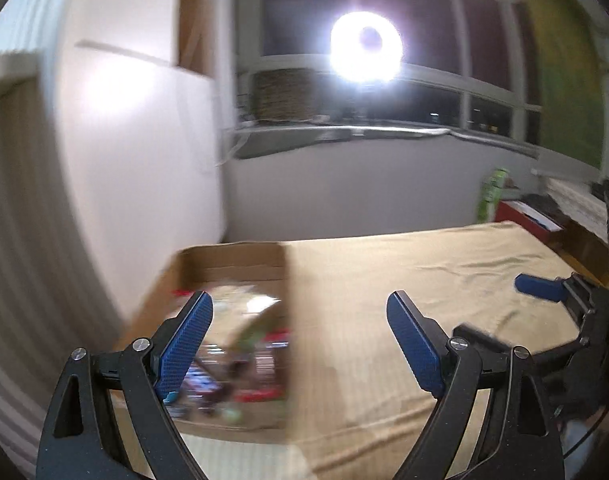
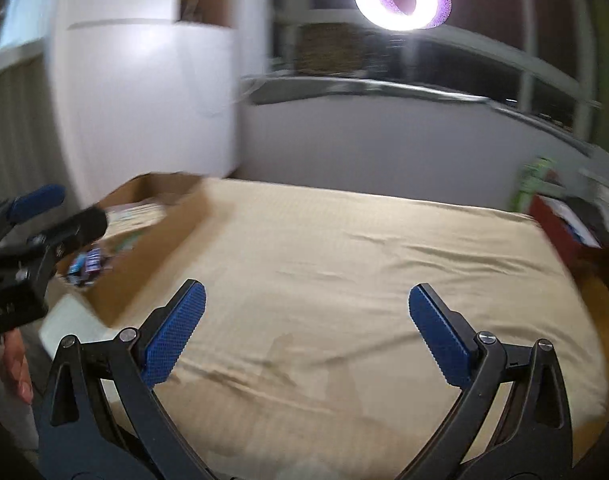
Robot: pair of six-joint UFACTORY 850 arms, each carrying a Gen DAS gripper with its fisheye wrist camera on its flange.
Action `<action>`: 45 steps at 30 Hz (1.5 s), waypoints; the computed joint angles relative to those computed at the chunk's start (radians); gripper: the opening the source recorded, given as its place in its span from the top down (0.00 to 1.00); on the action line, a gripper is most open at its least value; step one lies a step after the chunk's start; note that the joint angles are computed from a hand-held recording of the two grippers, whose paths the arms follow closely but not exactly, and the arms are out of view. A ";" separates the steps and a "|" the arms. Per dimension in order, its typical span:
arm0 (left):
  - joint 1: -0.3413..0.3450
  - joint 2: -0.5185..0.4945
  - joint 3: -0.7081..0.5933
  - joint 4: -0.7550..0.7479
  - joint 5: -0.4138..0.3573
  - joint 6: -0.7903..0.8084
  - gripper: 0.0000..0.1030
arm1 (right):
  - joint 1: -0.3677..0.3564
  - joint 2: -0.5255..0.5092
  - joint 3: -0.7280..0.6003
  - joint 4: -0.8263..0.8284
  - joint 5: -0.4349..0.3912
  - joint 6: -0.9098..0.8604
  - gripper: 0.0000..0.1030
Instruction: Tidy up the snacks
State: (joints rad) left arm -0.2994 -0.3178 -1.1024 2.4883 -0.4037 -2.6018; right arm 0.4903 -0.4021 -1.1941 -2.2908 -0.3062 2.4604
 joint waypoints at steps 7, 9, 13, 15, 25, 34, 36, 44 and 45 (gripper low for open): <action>-0.057 -0.003 -0.002 0.113 0.009 -0.084 0.14 | -0.007 0.113 0.100 0.072 -0.074 -0.049 0.00; -0.059 0.009 0.007 0.128 0.009 -0.101 0.14 | 0.004 0.114 0.096 0.072 -0.078 -0.050 0.00; -0.056 0.020 0.015 0.125 0.002 -0.108 0.14 | 0.021 0.116 0.093 0.091 -0.090 -0.061 0.00; -0.051 0.027 0.022 0.125 0.000 -0.114 0.14 | 0.021 0.115 0.093 0.090 -0.088 -0.058 0.00; -0.055 0.021 0.018 0.100 -0.003 -0.097 0.14 | 0.023 0.111 0.093 0.075 -0.085 -0.048 0.00; -0.055 0.023 0.020 0.098 -0.002 -0.096 0.14 | 0.026 0.117 0.095 0.068 -0.089 -0.043 0.00; -0.055 0.023 0.020 0.099 -0.001 -0.099 0.14 | 0.028 0.117 0.095 0.066 -0.092 -0.041 0.00; -0.053 0.027 0.026 0.094 -0.006 -0.098 0.14 | 0.031 0.111 0.087 0.064 -0.089 -0.042 0.00; -0.053 0.027 0.026 0.095 -0.006 -0.099 0.14 | 0.031 0.111 0.088 0.061 -0.088 -0.039 0.00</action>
